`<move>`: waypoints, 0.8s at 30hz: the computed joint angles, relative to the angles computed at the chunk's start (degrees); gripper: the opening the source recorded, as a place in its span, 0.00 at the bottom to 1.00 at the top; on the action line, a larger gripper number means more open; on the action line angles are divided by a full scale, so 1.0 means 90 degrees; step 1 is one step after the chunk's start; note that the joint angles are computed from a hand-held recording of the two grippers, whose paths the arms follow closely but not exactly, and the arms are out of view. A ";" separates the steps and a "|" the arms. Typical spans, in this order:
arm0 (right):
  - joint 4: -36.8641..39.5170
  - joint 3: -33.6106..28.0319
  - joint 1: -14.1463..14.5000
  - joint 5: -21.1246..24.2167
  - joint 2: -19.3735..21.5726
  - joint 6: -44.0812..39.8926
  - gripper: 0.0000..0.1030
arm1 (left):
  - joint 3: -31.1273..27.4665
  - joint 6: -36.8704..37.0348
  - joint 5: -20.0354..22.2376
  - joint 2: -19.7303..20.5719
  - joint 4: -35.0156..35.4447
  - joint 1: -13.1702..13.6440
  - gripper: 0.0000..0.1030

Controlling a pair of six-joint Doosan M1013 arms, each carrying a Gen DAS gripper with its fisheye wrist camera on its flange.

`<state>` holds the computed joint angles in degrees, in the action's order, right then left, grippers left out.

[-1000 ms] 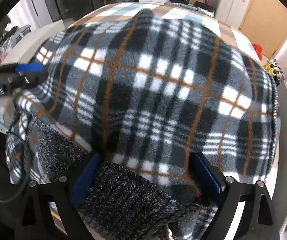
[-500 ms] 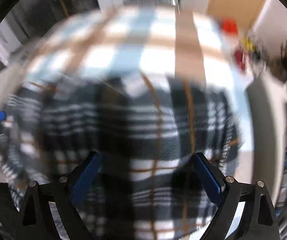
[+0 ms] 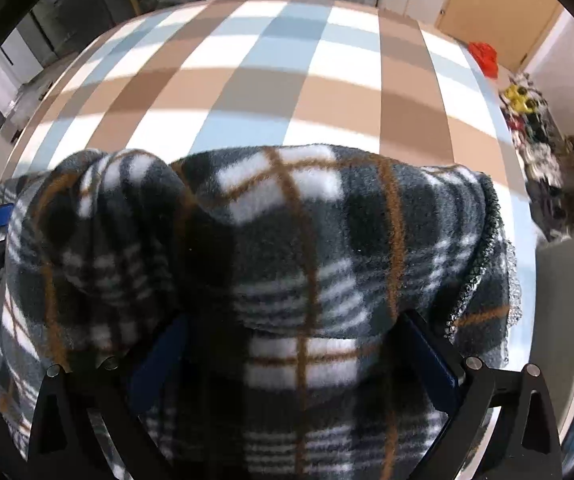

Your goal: Fold large clothes

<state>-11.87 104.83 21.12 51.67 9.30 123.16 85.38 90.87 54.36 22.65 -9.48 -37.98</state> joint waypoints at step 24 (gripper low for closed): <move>-0.0591 0.0443 0.0817 -0.0428 -0.0312 -0.1051 0.96 | 0.0950 -0.0819 -0.0608 -0.0796 0.1072 -0.0188 0.63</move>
